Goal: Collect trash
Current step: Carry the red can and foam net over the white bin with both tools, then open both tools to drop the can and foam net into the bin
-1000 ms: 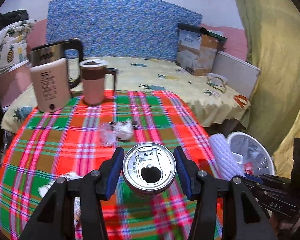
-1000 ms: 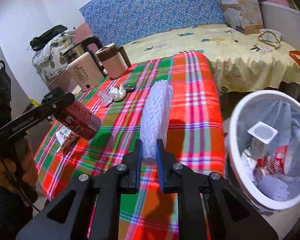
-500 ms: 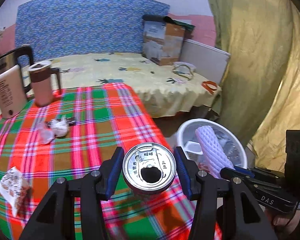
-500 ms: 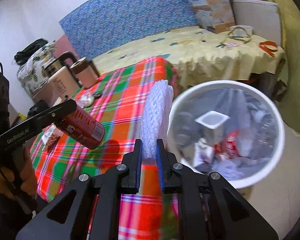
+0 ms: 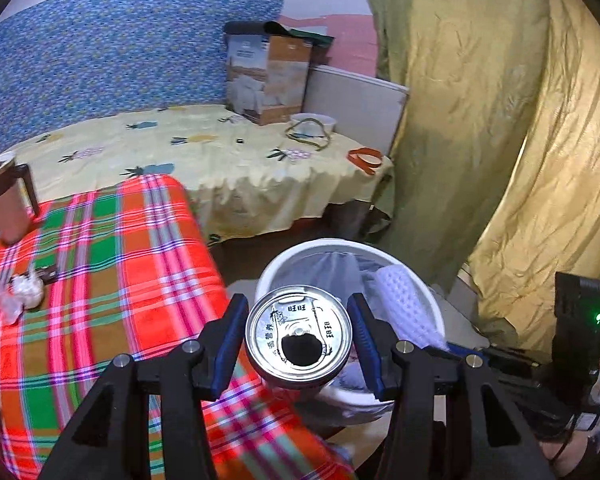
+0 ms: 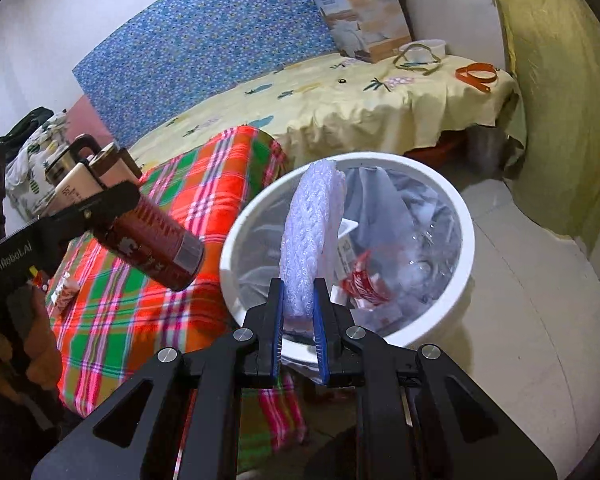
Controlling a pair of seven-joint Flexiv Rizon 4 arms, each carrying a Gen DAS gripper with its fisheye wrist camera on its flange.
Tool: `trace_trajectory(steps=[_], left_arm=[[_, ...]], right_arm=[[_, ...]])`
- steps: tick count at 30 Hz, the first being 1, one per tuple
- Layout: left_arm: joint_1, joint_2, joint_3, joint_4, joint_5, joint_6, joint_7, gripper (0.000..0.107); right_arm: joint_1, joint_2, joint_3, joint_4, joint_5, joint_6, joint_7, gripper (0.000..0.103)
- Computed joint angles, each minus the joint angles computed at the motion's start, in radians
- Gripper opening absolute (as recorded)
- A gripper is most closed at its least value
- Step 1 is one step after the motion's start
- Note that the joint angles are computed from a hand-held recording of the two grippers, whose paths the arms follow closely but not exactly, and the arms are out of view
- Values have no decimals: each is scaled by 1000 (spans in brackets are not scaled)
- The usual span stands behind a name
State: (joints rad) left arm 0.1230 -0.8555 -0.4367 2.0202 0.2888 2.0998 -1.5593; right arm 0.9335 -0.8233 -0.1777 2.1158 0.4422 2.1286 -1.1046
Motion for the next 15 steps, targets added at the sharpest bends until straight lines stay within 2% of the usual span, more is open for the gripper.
trace_trajectory(steps=[6,15], left_arm=[[-2,-38,-42,-48,-1,-57,19,53],[-36,-85,-55,-103,-56,-117,76,53]], right_arm=[[-38,-4,22,8,-23,2,4,16],[-82,-11,44,8,-61,-12,20,16]])
